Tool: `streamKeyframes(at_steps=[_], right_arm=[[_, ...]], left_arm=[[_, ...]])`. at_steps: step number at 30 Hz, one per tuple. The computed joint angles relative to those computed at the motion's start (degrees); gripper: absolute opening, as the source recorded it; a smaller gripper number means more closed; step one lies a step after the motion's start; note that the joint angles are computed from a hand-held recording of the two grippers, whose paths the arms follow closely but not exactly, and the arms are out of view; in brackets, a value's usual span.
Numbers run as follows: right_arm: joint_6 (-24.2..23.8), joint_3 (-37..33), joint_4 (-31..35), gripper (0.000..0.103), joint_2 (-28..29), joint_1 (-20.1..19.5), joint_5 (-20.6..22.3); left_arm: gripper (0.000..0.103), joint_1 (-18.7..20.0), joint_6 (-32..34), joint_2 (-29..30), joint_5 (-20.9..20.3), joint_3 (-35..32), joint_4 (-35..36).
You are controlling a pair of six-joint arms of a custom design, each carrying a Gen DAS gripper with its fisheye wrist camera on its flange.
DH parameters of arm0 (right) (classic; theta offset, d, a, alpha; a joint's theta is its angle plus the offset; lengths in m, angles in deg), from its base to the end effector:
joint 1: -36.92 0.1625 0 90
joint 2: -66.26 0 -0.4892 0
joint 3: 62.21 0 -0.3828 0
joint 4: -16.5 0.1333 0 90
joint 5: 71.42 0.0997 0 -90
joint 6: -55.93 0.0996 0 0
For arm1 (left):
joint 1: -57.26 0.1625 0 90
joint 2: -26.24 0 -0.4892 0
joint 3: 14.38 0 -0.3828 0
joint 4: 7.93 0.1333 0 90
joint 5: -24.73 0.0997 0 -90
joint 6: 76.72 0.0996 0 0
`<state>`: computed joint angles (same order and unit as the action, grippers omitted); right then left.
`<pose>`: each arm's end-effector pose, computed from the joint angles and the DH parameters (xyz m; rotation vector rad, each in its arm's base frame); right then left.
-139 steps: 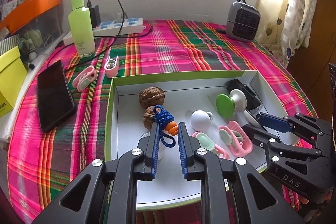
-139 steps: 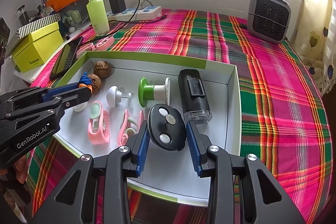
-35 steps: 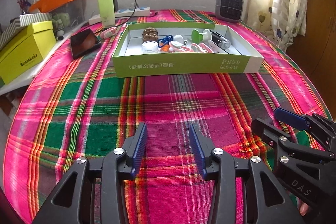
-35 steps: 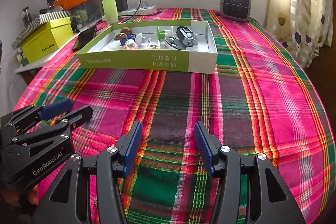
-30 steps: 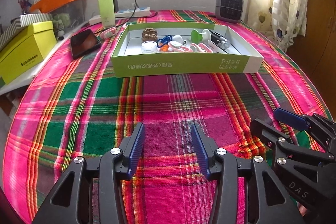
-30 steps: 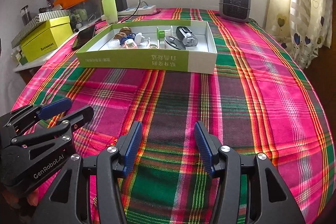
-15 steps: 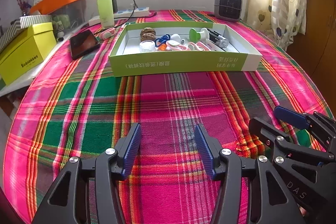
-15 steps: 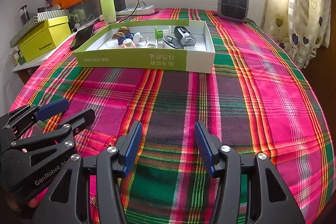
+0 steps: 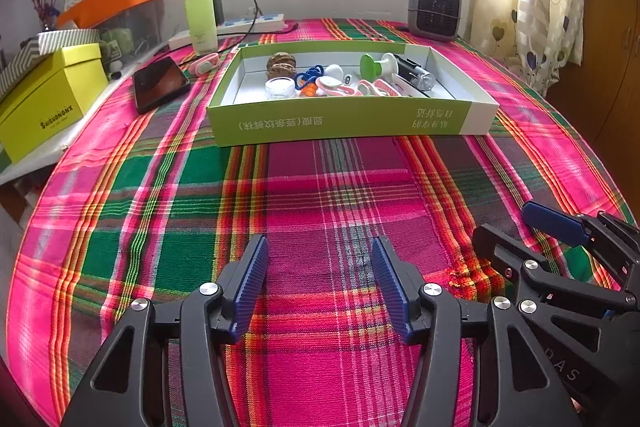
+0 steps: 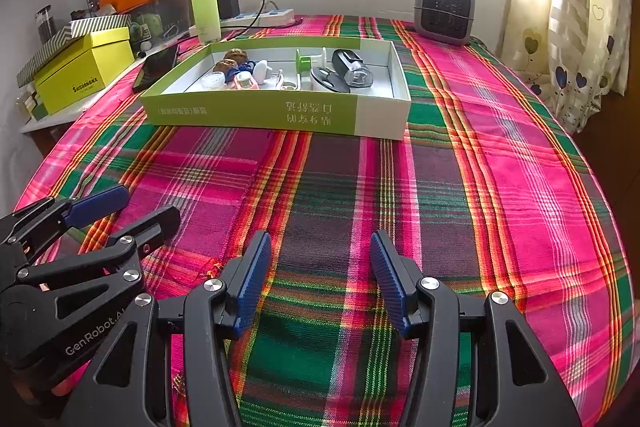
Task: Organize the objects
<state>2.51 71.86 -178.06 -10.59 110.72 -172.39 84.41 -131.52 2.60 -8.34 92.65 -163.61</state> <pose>-0.0180 -0.4717 0.3241 0.6758 -2.3260 0.7383 -0.4089 -0.4533 -0.1037 0.3459 2.2209 -0.8583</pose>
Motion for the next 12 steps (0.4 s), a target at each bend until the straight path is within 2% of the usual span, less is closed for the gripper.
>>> streamKeyframes(at_steps=[12], right_arm=[[-0.01,0.0,-0.03,0.053,0.01,0.03,-0.05]], left_arm=[[0.054,-0.02,-0.05,0.04,0.04,0.01,0.0]])
